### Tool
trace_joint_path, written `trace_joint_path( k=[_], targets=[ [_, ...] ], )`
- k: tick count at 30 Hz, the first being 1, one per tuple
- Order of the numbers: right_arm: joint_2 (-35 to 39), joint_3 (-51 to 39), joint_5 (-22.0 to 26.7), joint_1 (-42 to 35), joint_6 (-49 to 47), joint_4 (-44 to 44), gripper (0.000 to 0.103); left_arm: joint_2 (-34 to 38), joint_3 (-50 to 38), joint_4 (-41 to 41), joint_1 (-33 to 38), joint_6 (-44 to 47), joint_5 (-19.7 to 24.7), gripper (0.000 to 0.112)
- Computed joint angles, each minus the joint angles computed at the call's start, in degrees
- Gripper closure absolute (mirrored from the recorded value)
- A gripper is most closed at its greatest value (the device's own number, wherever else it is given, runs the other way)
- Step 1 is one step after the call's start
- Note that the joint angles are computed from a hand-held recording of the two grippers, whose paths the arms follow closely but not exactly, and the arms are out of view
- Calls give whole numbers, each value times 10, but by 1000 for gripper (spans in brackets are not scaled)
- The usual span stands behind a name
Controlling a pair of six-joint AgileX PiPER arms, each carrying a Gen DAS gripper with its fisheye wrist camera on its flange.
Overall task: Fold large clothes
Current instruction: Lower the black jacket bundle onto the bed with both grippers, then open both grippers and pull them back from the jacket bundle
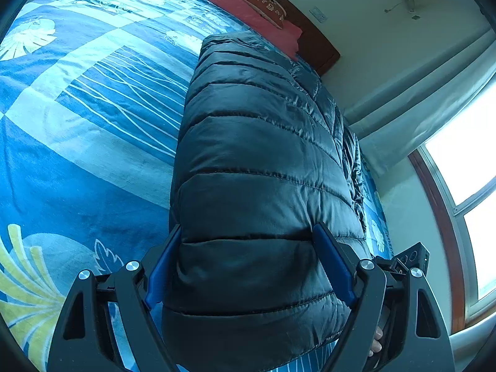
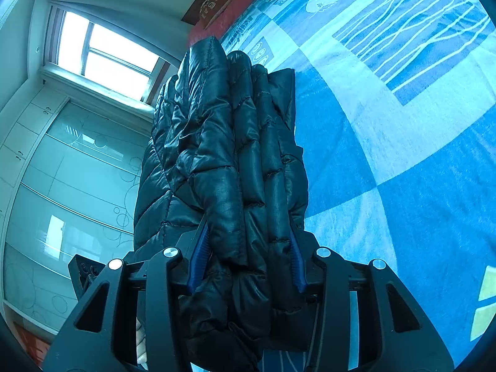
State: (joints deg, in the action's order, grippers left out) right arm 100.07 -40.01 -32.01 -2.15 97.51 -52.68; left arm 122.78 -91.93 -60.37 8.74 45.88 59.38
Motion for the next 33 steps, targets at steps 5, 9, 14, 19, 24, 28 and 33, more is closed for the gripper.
trace_joint_path(
  k=[5, 9, 14, 19, 24, 28, 33],
  targets=[
    [9, 5, -24, -11, 0, -7, 60, -5, 12, -1, -4, 13, -13, 31],
    [16, 6, -30, -10, -10, 6, 60, 0, 7, 2, -2, 19, -11, 31],
    [21, 8, -37, -12, -17, 14, 60, 1, 3, 7, -3, 21, -13, 31],
    [20, 7, -33, -13, -15, 9, 60, 4, 0, 3, 1, 22, -5, 31],
    [16, 6, -26, -14, -9, 5, 47, 20, -26, 1, 22, 12, 33, 31],
    [-5, 8, -10, -18, 8, -18, 42, 22, -35, -10, 44, 12, 52, 31],
    [-29, 3, -1, -38, 19, -39, 36, 48, -98, -2, 53, -19, 56, 31]
  ],
)
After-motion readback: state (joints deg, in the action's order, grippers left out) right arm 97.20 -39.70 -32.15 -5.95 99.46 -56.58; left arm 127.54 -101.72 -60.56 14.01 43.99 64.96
